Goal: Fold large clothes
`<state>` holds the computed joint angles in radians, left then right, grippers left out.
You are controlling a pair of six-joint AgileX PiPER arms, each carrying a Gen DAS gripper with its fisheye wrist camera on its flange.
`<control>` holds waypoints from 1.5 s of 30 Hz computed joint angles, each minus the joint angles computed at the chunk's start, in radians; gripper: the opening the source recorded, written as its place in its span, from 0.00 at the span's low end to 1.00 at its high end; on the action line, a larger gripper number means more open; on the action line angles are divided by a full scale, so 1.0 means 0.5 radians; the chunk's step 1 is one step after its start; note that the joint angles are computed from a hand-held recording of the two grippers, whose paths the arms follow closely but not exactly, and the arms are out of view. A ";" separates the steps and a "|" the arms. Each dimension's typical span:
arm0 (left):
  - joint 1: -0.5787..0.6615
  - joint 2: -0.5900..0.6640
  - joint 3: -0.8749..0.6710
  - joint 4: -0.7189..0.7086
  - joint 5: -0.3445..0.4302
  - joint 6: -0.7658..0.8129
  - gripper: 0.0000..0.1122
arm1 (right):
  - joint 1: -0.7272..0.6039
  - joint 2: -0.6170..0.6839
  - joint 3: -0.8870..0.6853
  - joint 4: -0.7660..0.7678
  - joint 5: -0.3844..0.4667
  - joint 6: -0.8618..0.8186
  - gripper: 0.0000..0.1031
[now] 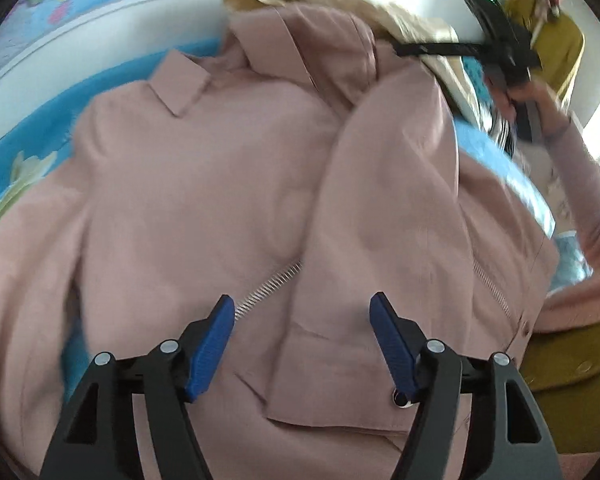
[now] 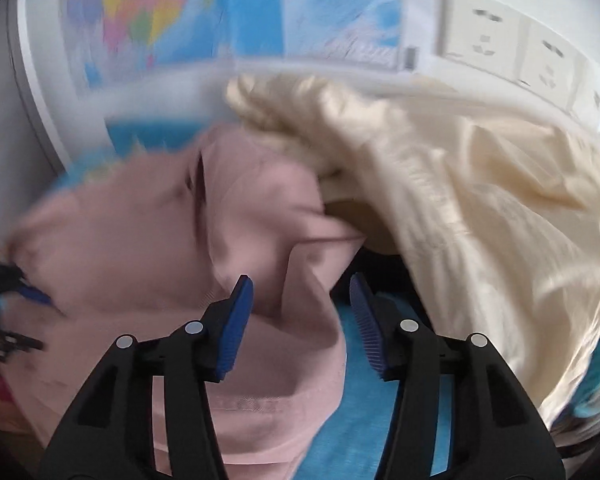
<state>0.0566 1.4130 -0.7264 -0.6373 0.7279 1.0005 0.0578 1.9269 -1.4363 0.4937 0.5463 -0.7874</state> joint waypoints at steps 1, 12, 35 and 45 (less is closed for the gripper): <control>-0.060 -0.021 0.057 0.017 -0.047 -0.032 0.60 | 0.049 0.064 -0.063 -0.184 0.028 0.141 0.48; -0.396 -0.206 -0.069 1.235 -0.592 -1.399 0.06 | -0.338 0.165 -0.226 0.874 0.496 -0.435 0.02; -0.298 0.660 -0.691 1.844 -0.877 -1.944 0.09 | 0.238 -0.260 0.524 1.142 -0.227 -1.079 0.48; 0.086 0.282 -0.406 0.648 -0.953 -0.784 0.56 | 0.468 0.306 0.166 -0.358 -0.556 0.326 0.40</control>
